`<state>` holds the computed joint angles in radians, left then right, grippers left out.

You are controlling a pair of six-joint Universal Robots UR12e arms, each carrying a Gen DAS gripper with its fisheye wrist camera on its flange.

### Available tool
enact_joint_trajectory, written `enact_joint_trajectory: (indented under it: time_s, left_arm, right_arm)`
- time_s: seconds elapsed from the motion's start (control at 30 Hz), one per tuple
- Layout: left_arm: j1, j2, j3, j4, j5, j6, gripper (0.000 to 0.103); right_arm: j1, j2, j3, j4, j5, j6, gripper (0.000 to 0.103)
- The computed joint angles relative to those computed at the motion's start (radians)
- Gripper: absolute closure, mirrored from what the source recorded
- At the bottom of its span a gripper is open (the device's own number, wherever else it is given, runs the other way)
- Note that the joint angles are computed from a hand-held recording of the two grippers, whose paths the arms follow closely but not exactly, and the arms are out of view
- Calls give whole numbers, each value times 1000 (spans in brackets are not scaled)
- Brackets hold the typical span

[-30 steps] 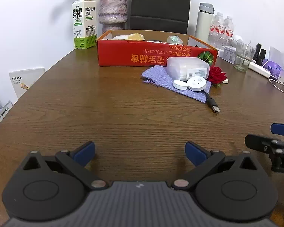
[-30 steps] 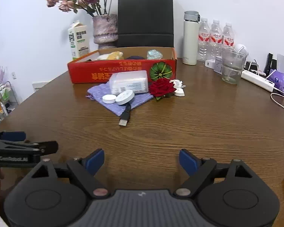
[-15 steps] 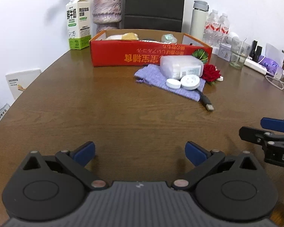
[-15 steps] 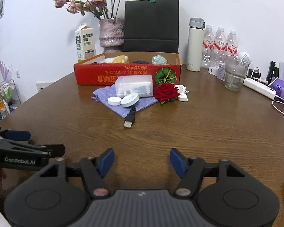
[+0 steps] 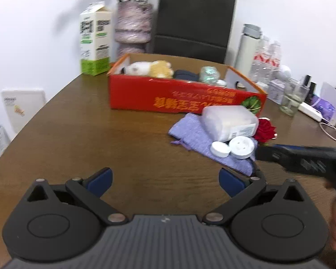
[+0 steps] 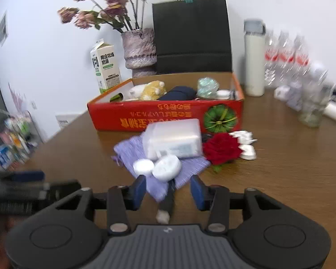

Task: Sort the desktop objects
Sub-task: 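Grasp a white bottle cap with the left tool while the right tool grasps the white charger puck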

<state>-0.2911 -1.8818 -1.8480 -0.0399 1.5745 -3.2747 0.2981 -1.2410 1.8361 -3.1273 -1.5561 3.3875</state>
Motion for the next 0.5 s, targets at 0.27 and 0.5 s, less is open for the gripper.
enact_joint_trajectory:
  time_s: [0.27, 0.5]
  left_arm:
    - [-8, -68, 91, -54, -141, 195, 32]
    - [-20, -133, 178, -107, -169, 258, 59]
  right_arm:
    - [-61, 53, -52, 50, 185, 146, 85]
    - [-60, 48, -31, -3, 156, 154, 89]
